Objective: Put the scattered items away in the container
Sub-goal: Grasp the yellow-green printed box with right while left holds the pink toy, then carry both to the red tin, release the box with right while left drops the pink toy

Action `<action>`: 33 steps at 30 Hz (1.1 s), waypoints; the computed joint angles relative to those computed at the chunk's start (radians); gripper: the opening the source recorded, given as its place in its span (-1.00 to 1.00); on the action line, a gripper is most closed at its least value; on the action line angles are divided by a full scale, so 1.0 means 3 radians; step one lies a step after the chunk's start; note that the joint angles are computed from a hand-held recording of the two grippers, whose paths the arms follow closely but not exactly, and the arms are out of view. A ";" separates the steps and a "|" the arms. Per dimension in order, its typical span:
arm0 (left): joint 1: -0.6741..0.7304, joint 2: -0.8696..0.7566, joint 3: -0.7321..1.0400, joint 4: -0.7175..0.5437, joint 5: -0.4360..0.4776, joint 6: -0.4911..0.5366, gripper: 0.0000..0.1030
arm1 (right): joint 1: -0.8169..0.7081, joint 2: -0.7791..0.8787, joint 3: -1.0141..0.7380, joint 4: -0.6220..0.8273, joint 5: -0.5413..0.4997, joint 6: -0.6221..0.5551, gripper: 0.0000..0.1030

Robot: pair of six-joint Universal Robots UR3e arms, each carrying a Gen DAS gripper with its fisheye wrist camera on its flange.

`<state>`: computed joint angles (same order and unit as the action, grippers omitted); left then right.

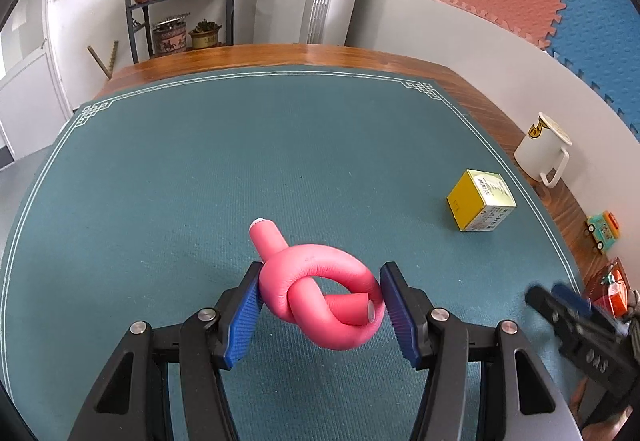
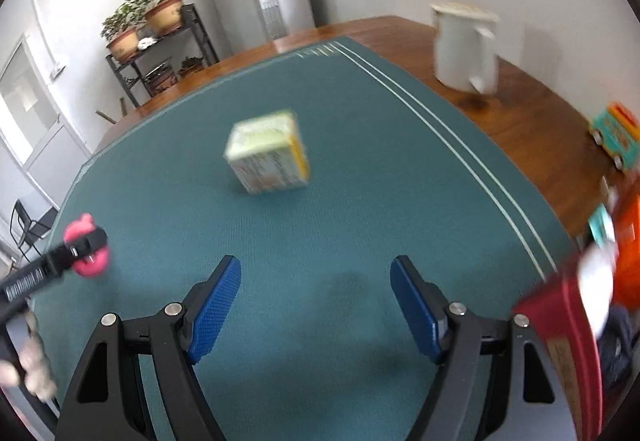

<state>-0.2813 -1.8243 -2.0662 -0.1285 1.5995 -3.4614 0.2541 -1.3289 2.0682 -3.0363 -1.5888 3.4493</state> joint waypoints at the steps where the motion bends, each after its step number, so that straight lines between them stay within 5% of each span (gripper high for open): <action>1: 0.0001 -0.0029 0.0056 -0.0024 -0.0013 -0.0014 0.16 | 0.0063 0.0117 -0.0223 0.0105 -0.0068 -0.0002 0.59; 11: 0.0106 -0.0085 0.0131 -0.0079 -0.0093 -0.0057 0.16 | 0.0244 0.1224 -0.2030 0.1044 -0.0503 0.0032 0.60; 15: 0.0095 -0.0156 0.0177 -0.0105 -0.0099 -0.0052 0.16 | 0.0151 0.1414 -0.2205 0.1127 -0.0393 0.0085 0.50; 18: 0.0067 -0.0205 0.0209 -0.0117 -0.0080 -0.0056 0.16 | 0.0136 0.1382 -0.2077 0.0988 -0.0376 0.0015 0.09; 33: -0.0212 -0.0227 0.0255 -0.0100 -0.0021 -0.0035 0.16 | 0.0017 -0.0517 0.0215 -0.0077 -0.0234 -0.0116 0.09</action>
